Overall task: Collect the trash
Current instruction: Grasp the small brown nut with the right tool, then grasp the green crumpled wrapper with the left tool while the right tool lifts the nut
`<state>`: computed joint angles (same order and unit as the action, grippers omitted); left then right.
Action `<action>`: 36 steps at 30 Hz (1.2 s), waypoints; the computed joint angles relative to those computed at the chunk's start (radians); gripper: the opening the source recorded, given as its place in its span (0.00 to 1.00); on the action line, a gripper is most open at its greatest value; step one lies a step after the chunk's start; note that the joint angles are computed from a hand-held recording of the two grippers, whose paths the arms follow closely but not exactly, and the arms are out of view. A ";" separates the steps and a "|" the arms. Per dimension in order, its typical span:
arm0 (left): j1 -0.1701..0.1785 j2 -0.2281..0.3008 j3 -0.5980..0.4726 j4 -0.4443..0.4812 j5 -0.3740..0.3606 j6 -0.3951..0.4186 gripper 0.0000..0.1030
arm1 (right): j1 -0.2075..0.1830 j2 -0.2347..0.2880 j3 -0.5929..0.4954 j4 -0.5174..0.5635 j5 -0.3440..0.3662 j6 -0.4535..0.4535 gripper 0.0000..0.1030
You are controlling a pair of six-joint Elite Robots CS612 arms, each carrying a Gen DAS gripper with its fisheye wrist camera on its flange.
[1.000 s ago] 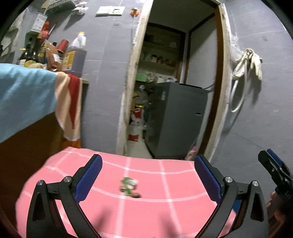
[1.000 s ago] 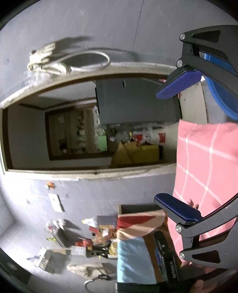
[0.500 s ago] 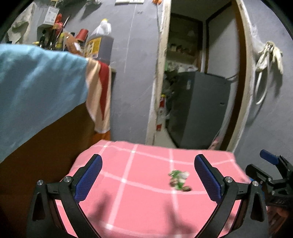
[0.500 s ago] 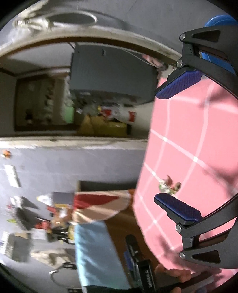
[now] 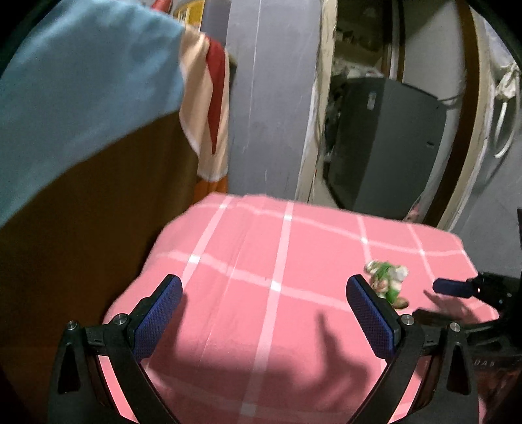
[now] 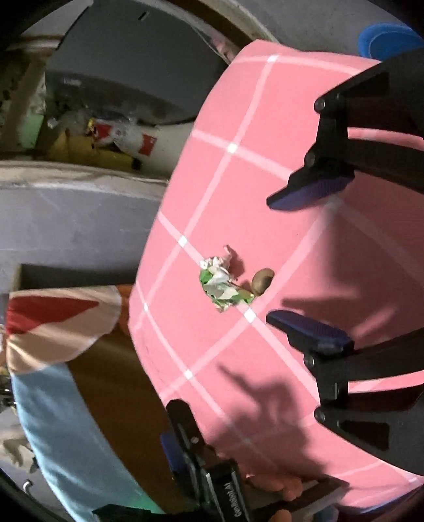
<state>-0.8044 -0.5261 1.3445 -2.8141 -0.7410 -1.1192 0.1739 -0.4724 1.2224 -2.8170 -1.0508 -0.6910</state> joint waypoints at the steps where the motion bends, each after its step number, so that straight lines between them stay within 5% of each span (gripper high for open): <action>1: 0.003 -0.001 0.001 0.006 -0.017 -0.009 0.96 | 0.003 0.001 -0.004 0.000 -0.004 -0.012 0.52; 13: 0.016 0.010 -0.026 -0.006 -0.110 0.054 0.96 | 0.018 0.010 -0.048 0.133 -0.022 -0.126 0.13; 26: 0.036 0.072 -0.152 -0.021 -0.265 0.248 0.94 | 0.002 0.020 -0.065 0.117 -0.036 -0.065 0.11; 34: 0.044 0.119 -0.261 0.018 -0.333 0.332 0.67 | -0.022 0.026 -0.077 0.103 -0.013 0.007 0.11; 36: 0.043 0.130 -0.295 0.072 -0.332 0.339 0.53 | -0.028 0.026 -0.075 0.095 0.000 0.022 0.11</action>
<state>-0.7613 -0.3957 1.0493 -2.7419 -1.0735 -0.7805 0.1457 -0.4460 1.1470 -2.7217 -1.0510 -0.6687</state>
